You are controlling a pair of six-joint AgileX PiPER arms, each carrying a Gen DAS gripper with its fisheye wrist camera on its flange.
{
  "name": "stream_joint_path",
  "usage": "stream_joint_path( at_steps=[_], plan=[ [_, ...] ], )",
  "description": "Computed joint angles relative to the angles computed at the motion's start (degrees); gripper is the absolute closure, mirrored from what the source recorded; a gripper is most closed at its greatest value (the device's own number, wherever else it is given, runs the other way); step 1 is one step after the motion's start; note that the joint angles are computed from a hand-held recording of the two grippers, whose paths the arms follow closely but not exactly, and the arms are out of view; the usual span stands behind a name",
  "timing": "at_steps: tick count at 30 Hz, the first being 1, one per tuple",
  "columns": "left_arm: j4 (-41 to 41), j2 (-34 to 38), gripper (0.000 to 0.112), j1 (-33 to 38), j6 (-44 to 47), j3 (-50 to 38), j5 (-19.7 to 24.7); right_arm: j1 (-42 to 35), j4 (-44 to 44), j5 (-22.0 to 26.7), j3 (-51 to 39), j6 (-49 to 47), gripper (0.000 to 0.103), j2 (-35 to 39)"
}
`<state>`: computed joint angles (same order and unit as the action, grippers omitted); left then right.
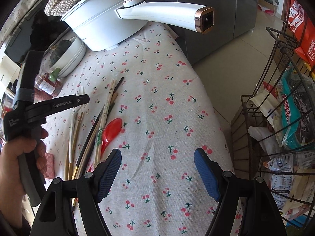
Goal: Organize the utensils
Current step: 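Lift the white spoon with the left tool while the right tool grasps a wooden chopstick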
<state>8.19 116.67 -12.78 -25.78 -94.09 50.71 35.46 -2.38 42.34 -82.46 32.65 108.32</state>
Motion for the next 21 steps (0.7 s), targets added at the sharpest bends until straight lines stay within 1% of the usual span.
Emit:
stream_joint_path(
  at_steps=[1,3,5,7,9,11,14,18,20,21],
  plan=[
    [0.50,-2.57,0.076,-0.92,-1.36,2.20,-1.33,0.09,-0.20,0.08,-0.12,0.29,0.026,-0.01],
    [0.06,-8.44,0.076,-0.90,-2.09,8.37,-6.25,0.27,-0.33,0.01,-0.12,0.94,0.026,-0.09],
    [-1.13,-14.80,0.076,-1.08,-2.00,14.46,-10.18,0.32,0.62,-0.08,0.00,0.65,0.026,0.01],
    [-1.91,-21.49,0.076,-1.28,-1.37,20.40,-13.40,0.71,0.85,0.43,-0.30,1.04,0.026,0.44],
    [-3.15,-27.89,0.076,-1.25,0.29,25.37,-15.66,1.40,0.22,1.01,-0.63,1.99,0.026,0.70],
    [-3.25,-33.40,0.076,-1.48,1.31,29.14,-16.99,2.35,-0.44,1.56,-1.09,2.85,0.026,0.85],
    [-7.61,-40.56,0.076,0.65,6.97,34.06,-18.18,4.04,-1.36,2.04,-1.89,4.14,0.026,0.88],
    [-14.13,-49.88,0.076,5.83,15.56,39.27,-16.69,6.40,-1.37,2.54,-3.95,5.49,0.026,1.79],
    [-16.52,-54.01,0.076,8.83,19.02,41.81,-16.73,7.69,-0.70,3.04,-5.87,5.85,0.026,3.04],
    [-19.06,-55.96,0.076,11.11,21.98,43.29,-17.07,8.37,-0.56,3.48,-7.03,6.06,0.026,3.83]
  ],
)
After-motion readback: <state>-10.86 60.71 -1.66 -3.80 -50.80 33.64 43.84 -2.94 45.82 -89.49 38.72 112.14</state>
